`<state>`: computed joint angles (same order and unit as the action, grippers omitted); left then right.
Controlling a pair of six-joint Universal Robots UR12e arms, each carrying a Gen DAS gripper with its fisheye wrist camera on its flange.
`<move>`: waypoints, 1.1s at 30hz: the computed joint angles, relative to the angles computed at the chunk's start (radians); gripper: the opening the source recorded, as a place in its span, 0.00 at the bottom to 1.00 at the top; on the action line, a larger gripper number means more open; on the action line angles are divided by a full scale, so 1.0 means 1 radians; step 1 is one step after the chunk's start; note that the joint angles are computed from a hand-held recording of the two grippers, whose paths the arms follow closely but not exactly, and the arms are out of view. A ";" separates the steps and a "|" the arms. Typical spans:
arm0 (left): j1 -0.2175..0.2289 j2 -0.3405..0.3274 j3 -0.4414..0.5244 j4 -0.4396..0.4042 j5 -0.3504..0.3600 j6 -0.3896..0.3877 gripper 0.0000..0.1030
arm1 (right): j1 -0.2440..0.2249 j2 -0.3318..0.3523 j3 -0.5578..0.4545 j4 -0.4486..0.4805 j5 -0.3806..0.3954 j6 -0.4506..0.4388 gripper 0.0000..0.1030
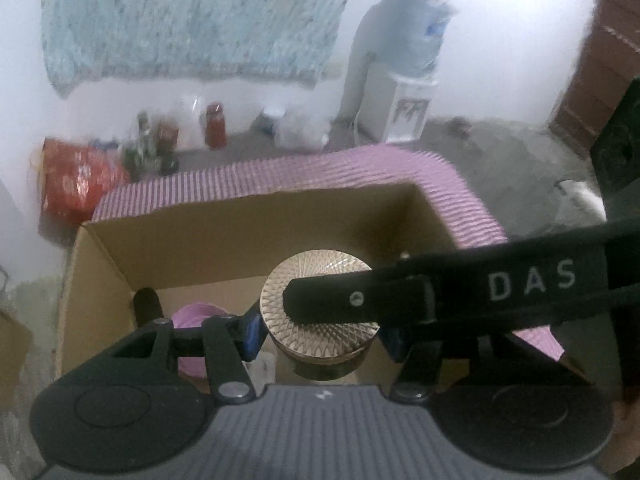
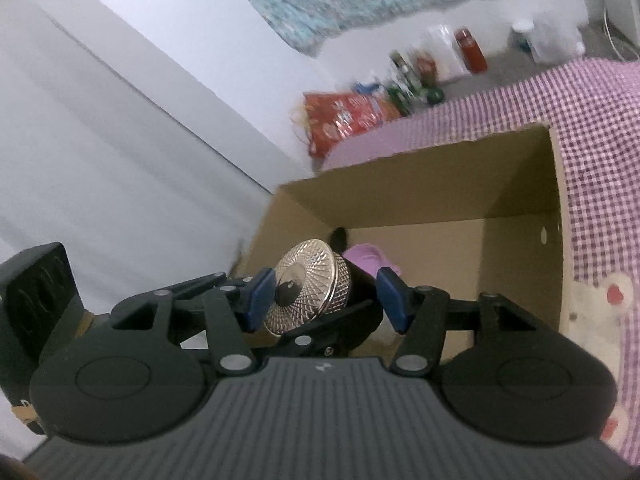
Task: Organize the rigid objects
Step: 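Carry the gold-lidded jar with the right gripper into the box, then open the right gripper to release the jar in the box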
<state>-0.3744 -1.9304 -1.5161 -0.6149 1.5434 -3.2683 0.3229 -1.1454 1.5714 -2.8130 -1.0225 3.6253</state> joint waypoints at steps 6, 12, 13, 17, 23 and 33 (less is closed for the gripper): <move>0.020 -0.072 0.096 -0.128 0.011 -0.041 0.55 | 0.001 0.093 -0.131 0.147 0.002 -0.040 0.55; 0.025 -0.115 0.145 -0.204 0.028 -0.065 0.56 | 0.006 0.149 -0.223 0.297 -0.004 -0.099 0.57; 0.027 -0.119 0.148 -0.211 0.024 -0.073 0.55 | 0.008 0.158 -0.237 0.319 -0.008 -0.110 0.57; 0.037 -0.141 0.172 -0.251 -0.005 -0.106 0.56 | 0.014 0.171 -0.264 0.375 -0.032 -0.147 0.57; 0.038 -0.154 0.181 -0.266 -0.004 -0.109 0.57 | 0.011 0.177 -0.257 0.372 -0.042 -0.159 0.57; 0.027 -0.113 0.155 -0.214 0.031 -0.085 0.85 | 0.001 0.128 -0.180 0.225 -0.065 -0.113 0.57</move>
<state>-0.3469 -2.0437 -1.3611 -0.8289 1.5742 -3.3536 0.3240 -1.0175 1.3915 -2.5878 -1.0871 3.5120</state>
